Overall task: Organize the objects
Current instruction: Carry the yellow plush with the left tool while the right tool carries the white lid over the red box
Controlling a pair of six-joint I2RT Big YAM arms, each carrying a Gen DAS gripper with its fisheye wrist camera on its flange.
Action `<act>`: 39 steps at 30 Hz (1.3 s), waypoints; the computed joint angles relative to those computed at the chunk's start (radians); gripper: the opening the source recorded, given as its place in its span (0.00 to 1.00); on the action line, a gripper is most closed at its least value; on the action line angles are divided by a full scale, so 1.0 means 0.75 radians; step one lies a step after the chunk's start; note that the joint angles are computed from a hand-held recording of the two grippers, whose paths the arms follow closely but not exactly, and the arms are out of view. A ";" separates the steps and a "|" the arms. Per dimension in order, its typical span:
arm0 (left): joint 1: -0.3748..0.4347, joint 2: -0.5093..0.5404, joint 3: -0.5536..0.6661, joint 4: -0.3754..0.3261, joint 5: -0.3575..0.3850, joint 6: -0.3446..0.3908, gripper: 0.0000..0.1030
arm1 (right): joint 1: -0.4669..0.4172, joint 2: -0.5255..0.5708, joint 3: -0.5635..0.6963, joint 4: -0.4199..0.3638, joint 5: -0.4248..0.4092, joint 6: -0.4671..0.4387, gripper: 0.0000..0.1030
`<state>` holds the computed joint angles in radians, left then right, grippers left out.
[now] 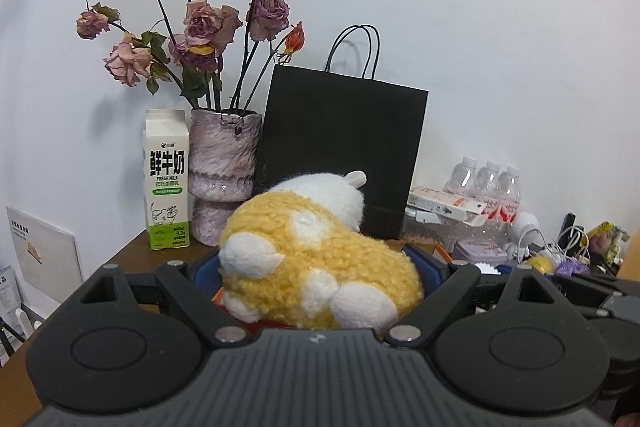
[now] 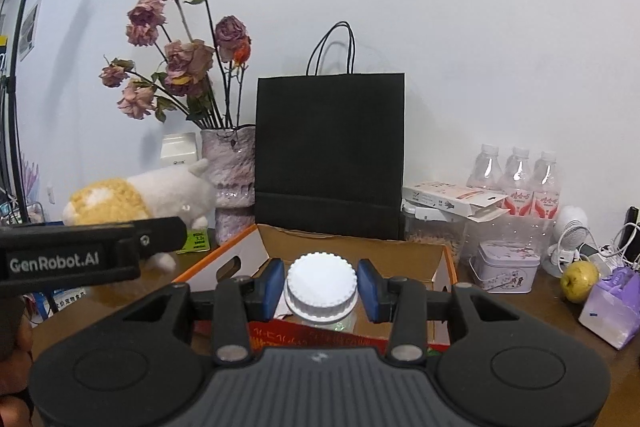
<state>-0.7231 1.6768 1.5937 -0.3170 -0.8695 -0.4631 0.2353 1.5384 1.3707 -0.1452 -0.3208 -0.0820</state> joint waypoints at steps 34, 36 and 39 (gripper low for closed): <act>0.222 0.331 0.417 -0.156 0.201 0.054 0.89 | 0.002 0.483 0.600 -0.296 0.030 -0.102 0.38; 0.231 0.350 0.438 -0.169 0.212 0.060 0.89 | 0.001 0.510 0.635 -0.321 0.038 -0.107 0.38; 0.242 0.380 0.470 -0.196 0.224 0.068 0.89 | 0.000 0.550 0.682 -0.355 0.051 -0.114 0.38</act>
<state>-0.5419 1.9617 1.9464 -0.4639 -0.7012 -0.4119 0.2352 1.9508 1.8819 -0.4112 -0.2825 -0.1672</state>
